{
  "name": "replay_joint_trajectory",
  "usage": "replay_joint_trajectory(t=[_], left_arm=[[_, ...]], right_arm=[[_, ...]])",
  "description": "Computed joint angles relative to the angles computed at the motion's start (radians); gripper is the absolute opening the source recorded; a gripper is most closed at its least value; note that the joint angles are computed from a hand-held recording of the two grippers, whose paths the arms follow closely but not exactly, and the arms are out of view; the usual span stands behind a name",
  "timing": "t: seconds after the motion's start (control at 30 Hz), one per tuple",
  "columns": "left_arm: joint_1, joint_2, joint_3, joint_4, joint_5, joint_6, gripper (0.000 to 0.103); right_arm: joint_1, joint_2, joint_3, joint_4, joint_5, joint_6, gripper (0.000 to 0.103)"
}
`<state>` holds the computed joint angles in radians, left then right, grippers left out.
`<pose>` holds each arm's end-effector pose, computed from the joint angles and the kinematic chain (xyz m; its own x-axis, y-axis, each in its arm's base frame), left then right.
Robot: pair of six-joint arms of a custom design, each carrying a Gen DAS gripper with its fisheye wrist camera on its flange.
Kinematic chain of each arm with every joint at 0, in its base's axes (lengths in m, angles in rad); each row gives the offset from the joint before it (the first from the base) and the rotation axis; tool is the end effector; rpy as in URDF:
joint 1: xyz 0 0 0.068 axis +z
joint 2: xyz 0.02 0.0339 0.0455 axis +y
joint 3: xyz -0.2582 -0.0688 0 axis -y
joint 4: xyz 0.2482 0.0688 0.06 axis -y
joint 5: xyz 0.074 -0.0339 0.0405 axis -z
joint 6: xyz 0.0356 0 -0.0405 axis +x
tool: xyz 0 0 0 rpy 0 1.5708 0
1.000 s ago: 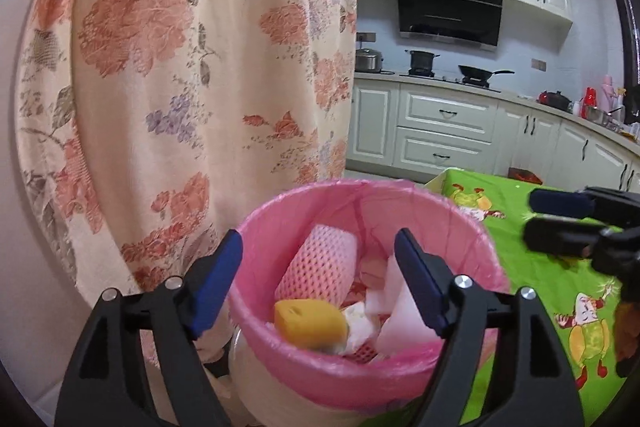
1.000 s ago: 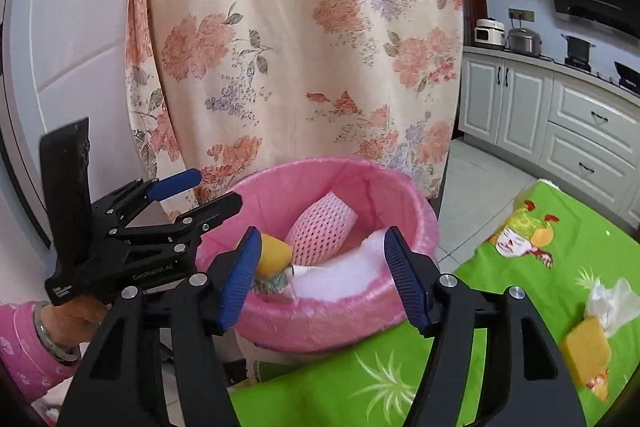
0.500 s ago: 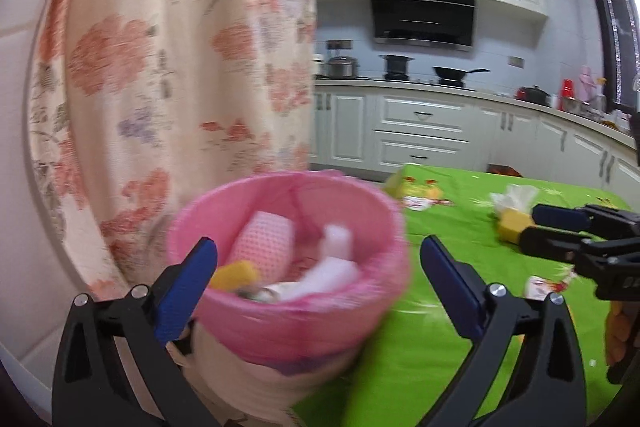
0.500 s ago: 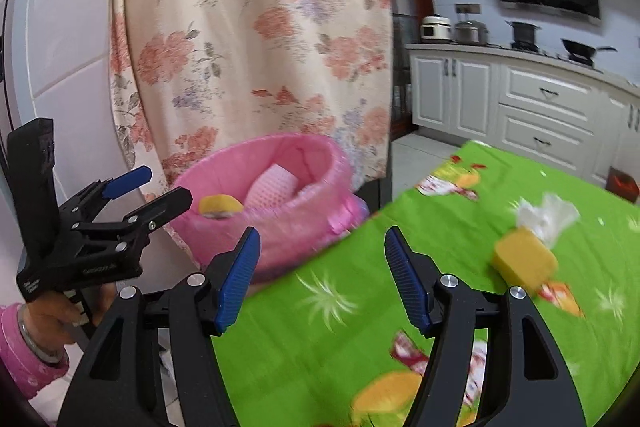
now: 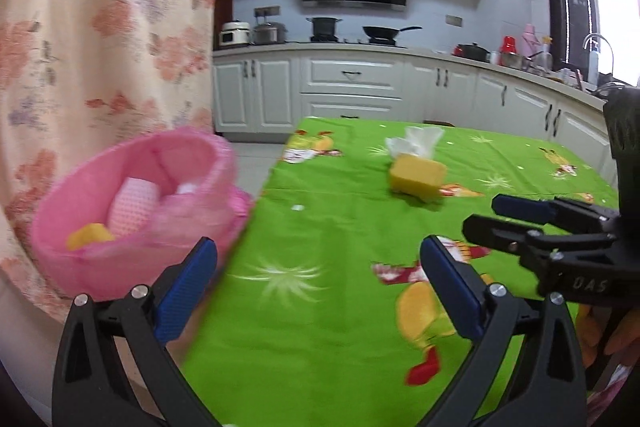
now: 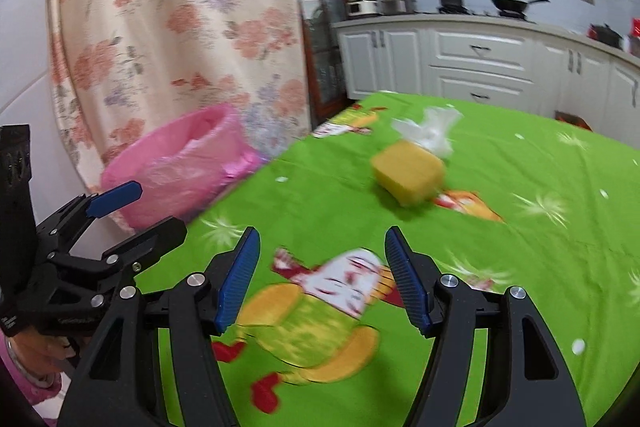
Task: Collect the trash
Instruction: 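Move both grippers back over the remaining sponge and tissue, then grasp the second yellow sponge with the right gripper while the left grasps the white tissue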
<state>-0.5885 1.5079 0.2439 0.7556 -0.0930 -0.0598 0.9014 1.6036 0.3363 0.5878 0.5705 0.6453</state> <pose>0.1944 -0.1258 0.0994 -0.4332 0.2176 -0.8747 0.4602 0.8878 -0.0071 0.1645 0.1769 0.0873 -0.5517 0.1185 -0.8256 -0.0845 0.9768 0.1967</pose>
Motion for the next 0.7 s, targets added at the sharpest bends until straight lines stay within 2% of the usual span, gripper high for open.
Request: replay_joint_trajectory(t=[0.2,0.43,0.6,0.7], left_arm=[[-0.071,0.133,0.104,-0.001,-0.043,-0.053,0.098],[-0.054,0.226,0.205,-0.043,-0.046,-0.108,0.098],[-0.020,0.262,0.307,-0.188,0.012,-0.127,0.098],[-0.006,0.281,0.360,-0.238,-0.011,-0.133,0.098]], right_arm=[[-0.059,-0.027,-0.031,-0.020,0.003,0.006,0.063],[-0.230,0.012,0.019,-0.046,-0.094,-0.062,0.063],[-0.349,0.084,0.122,-0.100,-0.181,-0.126,0.063],[-0.394,0.129,0.189,-0.143,-0.217,-0.151,0.063]])
